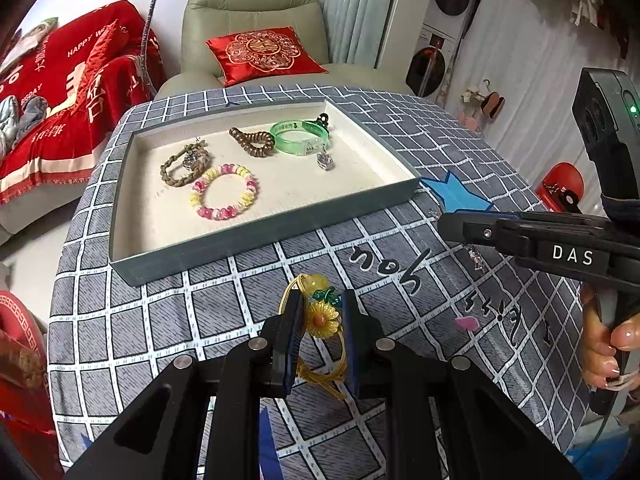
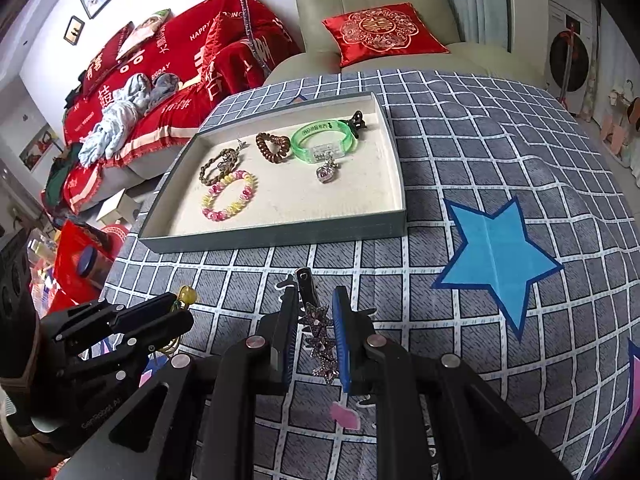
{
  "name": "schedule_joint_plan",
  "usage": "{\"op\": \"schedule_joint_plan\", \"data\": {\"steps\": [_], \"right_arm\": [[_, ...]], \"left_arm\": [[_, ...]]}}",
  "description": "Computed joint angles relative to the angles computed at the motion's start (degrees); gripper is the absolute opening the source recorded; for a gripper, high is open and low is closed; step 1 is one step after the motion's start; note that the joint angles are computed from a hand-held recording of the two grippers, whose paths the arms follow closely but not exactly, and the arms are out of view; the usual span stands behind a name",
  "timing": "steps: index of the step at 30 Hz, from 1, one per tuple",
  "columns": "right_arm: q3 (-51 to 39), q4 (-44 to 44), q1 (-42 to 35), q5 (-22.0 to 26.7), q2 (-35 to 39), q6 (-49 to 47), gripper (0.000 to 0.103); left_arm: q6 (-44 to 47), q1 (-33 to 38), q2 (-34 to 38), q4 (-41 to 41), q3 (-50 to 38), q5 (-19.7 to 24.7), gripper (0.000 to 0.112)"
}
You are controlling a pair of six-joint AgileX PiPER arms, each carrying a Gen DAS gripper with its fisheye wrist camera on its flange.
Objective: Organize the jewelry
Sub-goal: 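Carry the star clip and flower hair tie into the tray while opening both grippers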
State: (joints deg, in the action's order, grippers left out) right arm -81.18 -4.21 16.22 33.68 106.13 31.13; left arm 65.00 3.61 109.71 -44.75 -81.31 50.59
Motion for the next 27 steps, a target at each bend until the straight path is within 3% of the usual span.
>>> {"op": "schedule_joint_plan", "data": {"steps": [15,27], "right_arm": [[-7.2,-2.4,0.3,3.4,2.9,3.5,0.019],[-19.7,0.3,-1.5,7.6,8.7,0.7,0.019]], "left_arm": [[-1.7,2.5,2.8,-1.7,-6.4,1.3,0.035],[-10.2,3.4,10.4,1.3,-24.4,3.0,0.035]]}}
